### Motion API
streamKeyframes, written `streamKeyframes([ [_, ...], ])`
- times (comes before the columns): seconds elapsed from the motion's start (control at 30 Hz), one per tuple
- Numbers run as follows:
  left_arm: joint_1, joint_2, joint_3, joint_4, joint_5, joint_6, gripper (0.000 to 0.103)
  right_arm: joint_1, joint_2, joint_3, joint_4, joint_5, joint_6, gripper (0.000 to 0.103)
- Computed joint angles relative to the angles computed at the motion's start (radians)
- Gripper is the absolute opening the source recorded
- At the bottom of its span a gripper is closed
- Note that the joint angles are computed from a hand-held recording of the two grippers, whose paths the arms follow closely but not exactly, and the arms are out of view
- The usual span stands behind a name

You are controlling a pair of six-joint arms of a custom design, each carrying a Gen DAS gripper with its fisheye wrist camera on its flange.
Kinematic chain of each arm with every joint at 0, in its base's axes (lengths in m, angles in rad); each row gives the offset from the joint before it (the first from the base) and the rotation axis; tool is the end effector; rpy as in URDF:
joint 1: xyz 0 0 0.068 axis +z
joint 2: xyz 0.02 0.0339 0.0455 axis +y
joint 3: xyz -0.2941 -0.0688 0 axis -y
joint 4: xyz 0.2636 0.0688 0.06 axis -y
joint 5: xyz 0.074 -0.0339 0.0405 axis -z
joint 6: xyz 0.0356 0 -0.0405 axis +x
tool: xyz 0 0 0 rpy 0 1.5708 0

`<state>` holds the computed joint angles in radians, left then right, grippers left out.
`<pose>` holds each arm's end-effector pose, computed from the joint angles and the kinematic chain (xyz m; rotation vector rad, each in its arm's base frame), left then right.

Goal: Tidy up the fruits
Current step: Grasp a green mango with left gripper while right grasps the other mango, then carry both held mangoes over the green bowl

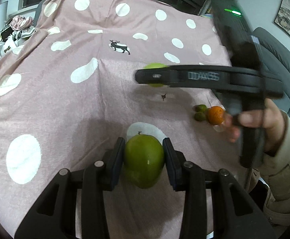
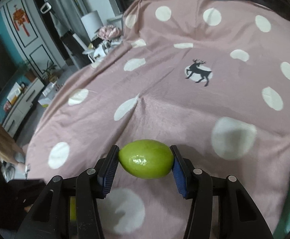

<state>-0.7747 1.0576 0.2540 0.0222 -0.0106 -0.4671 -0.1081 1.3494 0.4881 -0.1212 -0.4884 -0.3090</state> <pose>0.1286 -0.1253 0.1444 0.3672 2.4036 -0.5788 0.2316 -0.0083 0.1518 -0.4274 2.4063 0.4412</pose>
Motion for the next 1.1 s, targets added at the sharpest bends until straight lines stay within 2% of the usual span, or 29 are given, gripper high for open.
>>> streamKeyframes([
  [0.27, -0.094, 0.000, 0.050, -0.065, -0.086, -0.034, 0.038, -0.267, -0.197, -0.054, -0.230, -0.184, -0.203, 0.053],
  [0.37, -0.142, 0.022, 0.077, -0.083, -0.120, -0.052, 0.038, -0.387, -0.286, -0.085, -0.317, -0.223, -0.313, 0.053],
  [0.47, -0.189, 0.051, 0.110, -0.097, -0.147, -0.064, 0.038, -0.524, -0.308, -0.089, -0.420, -0.290, -0.441, 0.053],
  [0.73, -0.292, 0.138, 0.211, -0.127, -0.202, -0.077, 0.038, -0.860, -0.216, -0.011, -0.687, -0.422, -0.805, 0.053],
  [1.0, -0.318, 0.209, 0.291, -0.130, -0.205, -0.055, 0.038, -1.075, -0.063, 0.092, -0.810, -0.482, -1.004, 0.053],
  [1.1, -0.317, 0.245, 0.334, -0.122, -0.191, -0.033, 0.038, -1.140, 0.011, 0.138, -0.827, -0.497, -1.037, 0.053],
])
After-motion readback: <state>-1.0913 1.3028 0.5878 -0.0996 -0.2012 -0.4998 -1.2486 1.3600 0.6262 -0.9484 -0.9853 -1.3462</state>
